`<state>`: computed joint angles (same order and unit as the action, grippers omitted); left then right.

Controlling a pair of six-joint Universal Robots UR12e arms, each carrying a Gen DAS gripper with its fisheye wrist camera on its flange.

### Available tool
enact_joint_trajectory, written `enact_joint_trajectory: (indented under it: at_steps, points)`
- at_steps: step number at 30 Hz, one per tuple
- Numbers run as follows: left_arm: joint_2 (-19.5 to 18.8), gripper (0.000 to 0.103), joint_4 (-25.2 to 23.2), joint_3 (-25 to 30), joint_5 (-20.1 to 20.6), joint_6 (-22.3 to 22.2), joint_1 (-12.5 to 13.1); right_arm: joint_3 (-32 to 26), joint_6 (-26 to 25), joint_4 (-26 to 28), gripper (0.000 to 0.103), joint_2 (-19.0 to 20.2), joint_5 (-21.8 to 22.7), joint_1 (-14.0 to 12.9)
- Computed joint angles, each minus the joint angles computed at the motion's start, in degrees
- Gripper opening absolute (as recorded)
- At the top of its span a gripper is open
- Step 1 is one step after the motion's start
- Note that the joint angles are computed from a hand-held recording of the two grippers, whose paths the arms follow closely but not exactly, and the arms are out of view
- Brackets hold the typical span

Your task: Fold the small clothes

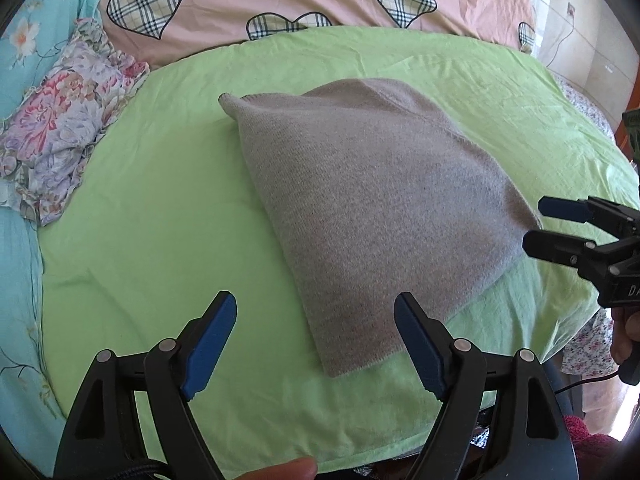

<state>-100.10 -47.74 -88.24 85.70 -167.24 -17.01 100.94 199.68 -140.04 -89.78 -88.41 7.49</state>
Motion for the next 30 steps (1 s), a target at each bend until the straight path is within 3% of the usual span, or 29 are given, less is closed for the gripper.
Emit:
enact_joint_trajectory:
  at_steps: [16,30]
  points:
    - [-0.4,0.083,0.9,0.3,3.7,-1.2,-0.7,-0.4,-0.9,-0.6,0.088,0.0,0.3,-0.5]
    - [-0.8,0.084,1.9,0.2,4.7,-2.8,-0.9,-1.1,-2.7,-0.7,0.089,1.1,1.2,-0.7]
